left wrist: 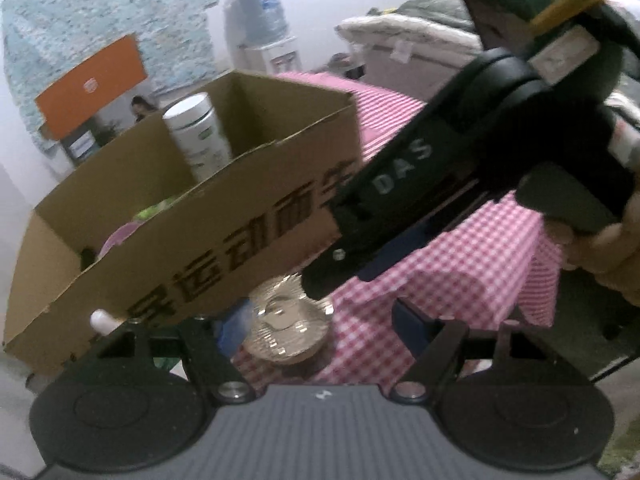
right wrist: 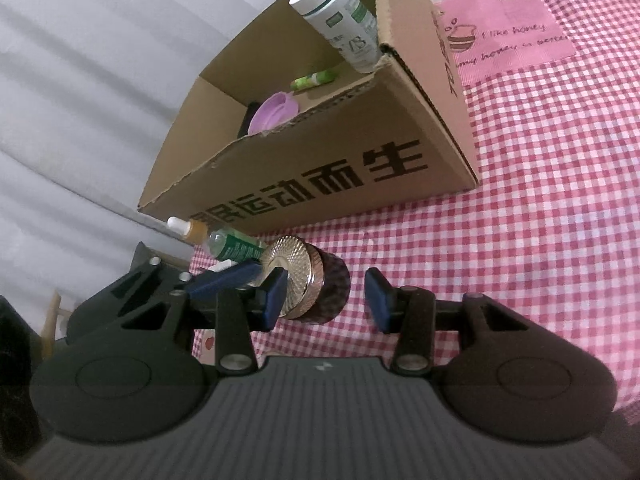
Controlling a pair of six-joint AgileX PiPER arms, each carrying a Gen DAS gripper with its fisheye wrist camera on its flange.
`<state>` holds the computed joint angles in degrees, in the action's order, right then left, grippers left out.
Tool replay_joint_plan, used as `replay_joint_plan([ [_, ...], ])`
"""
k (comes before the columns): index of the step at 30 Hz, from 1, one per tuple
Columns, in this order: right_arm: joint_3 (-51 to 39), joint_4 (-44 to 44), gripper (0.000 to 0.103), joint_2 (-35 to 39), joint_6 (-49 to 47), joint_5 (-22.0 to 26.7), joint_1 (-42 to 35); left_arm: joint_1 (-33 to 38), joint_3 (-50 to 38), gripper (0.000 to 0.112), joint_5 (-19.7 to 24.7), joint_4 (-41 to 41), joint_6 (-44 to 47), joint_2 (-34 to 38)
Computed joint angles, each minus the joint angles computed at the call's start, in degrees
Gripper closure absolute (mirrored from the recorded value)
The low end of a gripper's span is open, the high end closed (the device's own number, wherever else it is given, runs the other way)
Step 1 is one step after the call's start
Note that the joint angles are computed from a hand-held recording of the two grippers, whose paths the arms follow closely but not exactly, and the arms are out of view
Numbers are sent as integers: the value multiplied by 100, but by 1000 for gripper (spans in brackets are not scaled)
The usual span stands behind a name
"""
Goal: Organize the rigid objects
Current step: 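Lift the gold-lidded jar and carry it toward the box with the right gripper, then lower the gold-lidded jar into the box and open the right gripper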
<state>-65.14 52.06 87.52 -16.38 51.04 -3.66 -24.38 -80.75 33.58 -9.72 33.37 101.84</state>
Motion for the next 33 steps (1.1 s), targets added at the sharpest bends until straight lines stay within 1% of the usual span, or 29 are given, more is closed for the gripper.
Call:
replay_joint_plan([
  [2, -70, 48, 60, 107, -25, 34, 33, 12, -221, 34, 171, 266, -330, 157],
  [8, -167, 119, 60, 223, 30, -49, 219, -17, -419, 34, 174, 524, -496, 373],
  [11, -158, 141, 60, 235, 40, -86, 244, 43, -468, 34, 223, 361, -391, 428],
  [15, -167, 124, 60, 253, 45, -79, 257, 175, -535, 34, 399, -358, 80, 459],
  [18, -113, -28, 59, 165, 110, -103, 247, 146, -461, 35, 330, -523, 292, 435],
  [21, 20, -1, 59, 43, 71, -48, 117, 141, -410, 37, 274, -542, 356, 438],
  [24, 57, -68, 60, -3, 123, -65, 87, 136, -494, 42, 320, -457, 229, 525],
  [27, 86, 84, 60, 43, 20, -52, 45, 134, -522, 51, 255, -392, 150, 590],
  [28, 75, 97, 61, 55, 3, -53, 57, 147, -522, 51, 230, -416, 165, 596],
  [31, -6, -59, 62, 60, 144, -143, 190, 256, -631, 53, 342, -656, 236, 647],
  [33, -53, -140, 66, 33, 232, -138, 232, 306, -599, 53, 342, -781, 317, 586],
])
